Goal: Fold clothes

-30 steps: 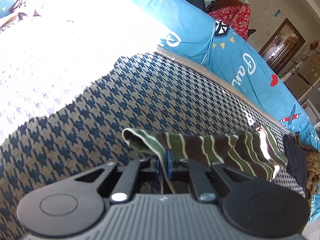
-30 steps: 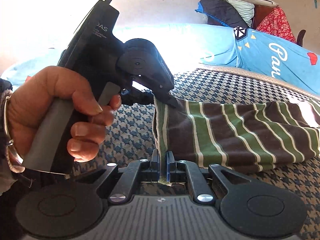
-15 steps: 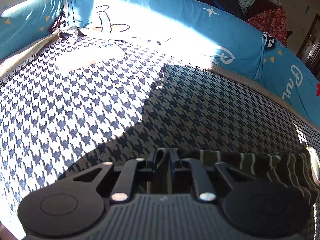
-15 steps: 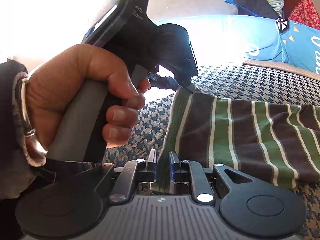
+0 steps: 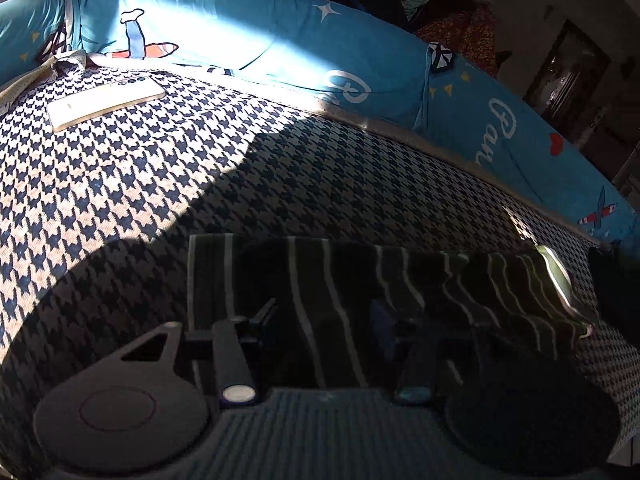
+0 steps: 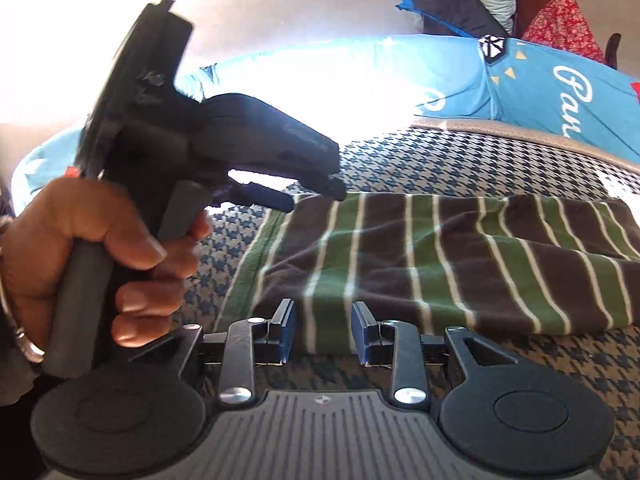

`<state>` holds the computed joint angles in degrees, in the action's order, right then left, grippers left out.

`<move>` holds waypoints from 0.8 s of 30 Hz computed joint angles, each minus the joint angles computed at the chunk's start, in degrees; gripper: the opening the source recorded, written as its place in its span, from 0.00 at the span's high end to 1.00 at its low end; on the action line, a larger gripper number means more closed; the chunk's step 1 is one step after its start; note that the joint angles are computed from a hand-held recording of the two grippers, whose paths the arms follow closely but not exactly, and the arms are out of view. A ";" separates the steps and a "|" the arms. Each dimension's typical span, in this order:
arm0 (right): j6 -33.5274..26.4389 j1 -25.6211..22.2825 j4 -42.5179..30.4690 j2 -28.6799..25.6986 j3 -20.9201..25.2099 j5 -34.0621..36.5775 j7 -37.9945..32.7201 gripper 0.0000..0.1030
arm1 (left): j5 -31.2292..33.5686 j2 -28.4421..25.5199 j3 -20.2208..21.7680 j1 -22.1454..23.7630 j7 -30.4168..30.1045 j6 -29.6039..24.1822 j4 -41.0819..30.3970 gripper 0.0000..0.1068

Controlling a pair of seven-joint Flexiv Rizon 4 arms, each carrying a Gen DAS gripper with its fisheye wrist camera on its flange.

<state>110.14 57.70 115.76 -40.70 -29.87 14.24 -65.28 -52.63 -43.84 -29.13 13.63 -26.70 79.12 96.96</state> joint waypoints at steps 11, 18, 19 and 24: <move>-3.80 -0.26 6.97 6.31 -2.10 0.61 4.41 0.53 | -3.38 2.36 -3.37 1.92 9.01 3.05 7.79 0.42; -6.53 -0.98 9.53 8.28 -4.99 -5.95 6.44 0.23 | -1.33 1.27 -8.23 4.69 11.87 8.04 10.17 0.27; -6.12 -1.65 9.88 8.64 -4.90 -6.89 5.79 0.21 | -0.67 1.02 -9.14 5.35 12.09 8.74 10.57 0.25; -3.35 -5.89 10.51 9.06 -4.08 -8.07 1.80 0.13 | 3.54 -0.56 -12.78 7.74 12.83 12.97 12.25 0.19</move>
